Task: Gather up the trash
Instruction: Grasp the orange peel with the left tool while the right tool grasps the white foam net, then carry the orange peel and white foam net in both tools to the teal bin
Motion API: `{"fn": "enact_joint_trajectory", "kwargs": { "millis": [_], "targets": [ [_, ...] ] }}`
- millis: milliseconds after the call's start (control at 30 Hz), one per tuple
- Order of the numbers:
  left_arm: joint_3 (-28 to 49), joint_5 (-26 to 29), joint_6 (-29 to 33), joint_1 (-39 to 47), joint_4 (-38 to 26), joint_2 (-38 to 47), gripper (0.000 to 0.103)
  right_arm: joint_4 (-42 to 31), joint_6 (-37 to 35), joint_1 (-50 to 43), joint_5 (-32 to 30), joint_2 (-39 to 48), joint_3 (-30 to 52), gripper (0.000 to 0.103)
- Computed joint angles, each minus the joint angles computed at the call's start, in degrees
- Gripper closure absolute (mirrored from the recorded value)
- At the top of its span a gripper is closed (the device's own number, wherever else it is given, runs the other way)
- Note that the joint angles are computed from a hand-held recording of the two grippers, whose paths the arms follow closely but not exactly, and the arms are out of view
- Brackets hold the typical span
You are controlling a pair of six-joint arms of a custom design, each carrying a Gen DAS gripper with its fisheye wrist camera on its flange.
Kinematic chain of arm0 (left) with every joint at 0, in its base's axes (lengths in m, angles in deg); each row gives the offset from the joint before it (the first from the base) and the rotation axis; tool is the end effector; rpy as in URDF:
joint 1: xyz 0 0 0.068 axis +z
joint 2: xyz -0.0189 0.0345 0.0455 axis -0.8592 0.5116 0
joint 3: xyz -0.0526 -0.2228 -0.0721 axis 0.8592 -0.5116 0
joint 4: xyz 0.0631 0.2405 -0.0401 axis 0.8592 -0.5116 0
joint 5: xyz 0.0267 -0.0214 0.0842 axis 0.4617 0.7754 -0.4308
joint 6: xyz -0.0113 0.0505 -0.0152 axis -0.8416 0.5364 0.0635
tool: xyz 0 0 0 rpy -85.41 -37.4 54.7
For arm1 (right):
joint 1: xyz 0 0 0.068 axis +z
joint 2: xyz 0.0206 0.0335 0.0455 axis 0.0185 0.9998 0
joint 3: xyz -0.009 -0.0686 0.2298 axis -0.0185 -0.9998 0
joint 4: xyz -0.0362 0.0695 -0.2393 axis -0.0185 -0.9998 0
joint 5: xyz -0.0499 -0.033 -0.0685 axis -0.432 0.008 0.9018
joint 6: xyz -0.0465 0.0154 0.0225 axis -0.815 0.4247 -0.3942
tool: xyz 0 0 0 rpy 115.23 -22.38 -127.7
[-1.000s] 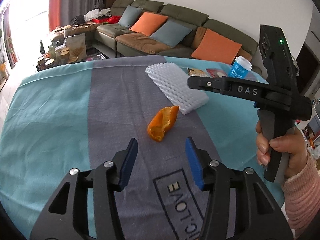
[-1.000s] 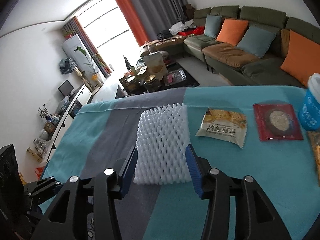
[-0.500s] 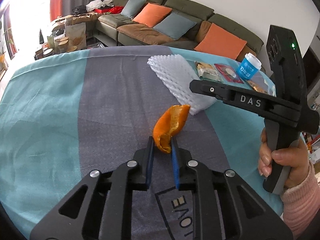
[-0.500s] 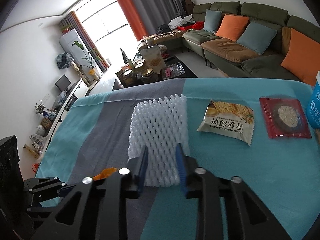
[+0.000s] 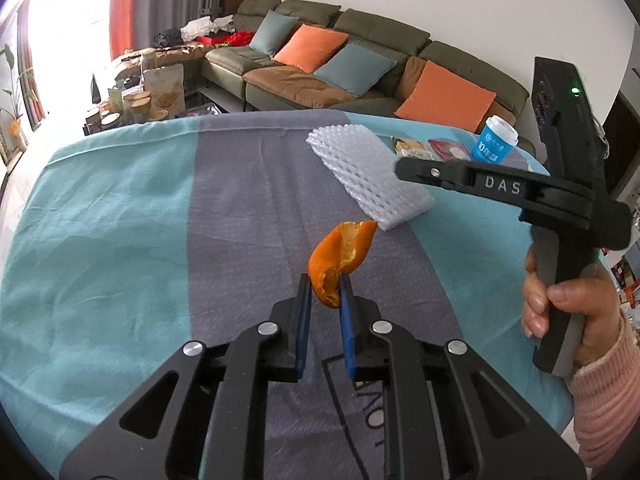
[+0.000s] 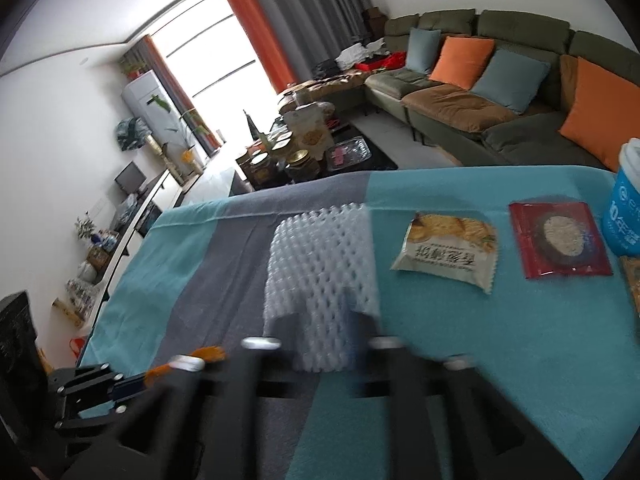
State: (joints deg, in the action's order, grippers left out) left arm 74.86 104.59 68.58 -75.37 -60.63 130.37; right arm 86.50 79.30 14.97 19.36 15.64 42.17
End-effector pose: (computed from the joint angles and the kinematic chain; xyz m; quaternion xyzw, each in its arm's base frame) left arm 0.2616 -0.0875 0.0225 0.2273 0.9055 -0.1822 0.3085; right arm 0.2225 0.0582 0.0337 0.0698 0.9080 0.1728 0.3754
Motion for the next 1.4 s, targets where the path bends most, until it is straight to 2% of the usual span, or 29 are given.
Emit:
{"fn": "enact_joint_trajectory", "kwargs": {
  "millis": [33, 300, 367, 400, 433, 467, 533, 867, 1000, 1100, 1400],
  "targets": [
    [-0.7, 0.0, 0.2, 0.3, 0.2, -0.7, 0.089, 0.5, 0.1, 0.1, 1.0, -0.1, -0.2, 0.051],
    [-3.4, 0.4, 0.3, 0.7, 1.2, -2.8, 0.089, -3.6, -0.4, 0.4, 0.7, 5.4, 5.0, 0.052],
    [-3.3, 0.3, 0.2, 0.8, 1.0, -2.7, 0.089, -3.8, -0.7, 0.4, 0.6, 5.2, 5.0, 0.062],
    [-2.8, 0.4, 0.3, 0.8, 0.5, -2.4, 0.088, -4.1, -0.9, 0.0, -0.5, 5.1, 5.1, 0.072],
    [-2.5, 0.8, 0.5, 0.9, -0.1, -2.4, 0.088, -3.8, -1.0, -0.2, -1.2, 5.2, 5.0, 0.078],
    [-2.5, 0.8, 0.5, 0.9, -0.1, -2.5, 0.086, -3.6, -1.1, -0.3, -1.4, 5.2, 4.9, 0.081],
    [-1.9, 0.5, 0.3, 0.5, -0.3, -2.5, 0.075, -3.3, -1.3, -0.1, -1.1, 4.0, 4.1, 0.093],
    [2.0, 1.0, -0.3, -0.5, -2.6, 1.8, 0.074, 0.1, -1.3, -0.3, -3.2, -1.9, -1.4, 0.093],
    [1.8, 1.3, 0.0, -0.5, -2.8, 1.8, 0.084, 1.6, -0.9, -0.3, -4.1, -3.7, -3.4, 0.093],
    [2.0, 1.2, -0.2, -0.3, -2.9, 1.9, 0.087, 3.0, -0.7, -0.5, -4.8, -4.1, -4.4, 0.093],
    [-5.2, 2.0, -0.3, 2.2, 1.3, -3.4, 0.089, 9.3, 1.7, 1.4, -5.9, -7.1, -9.8, 0.093]
  ]
}}
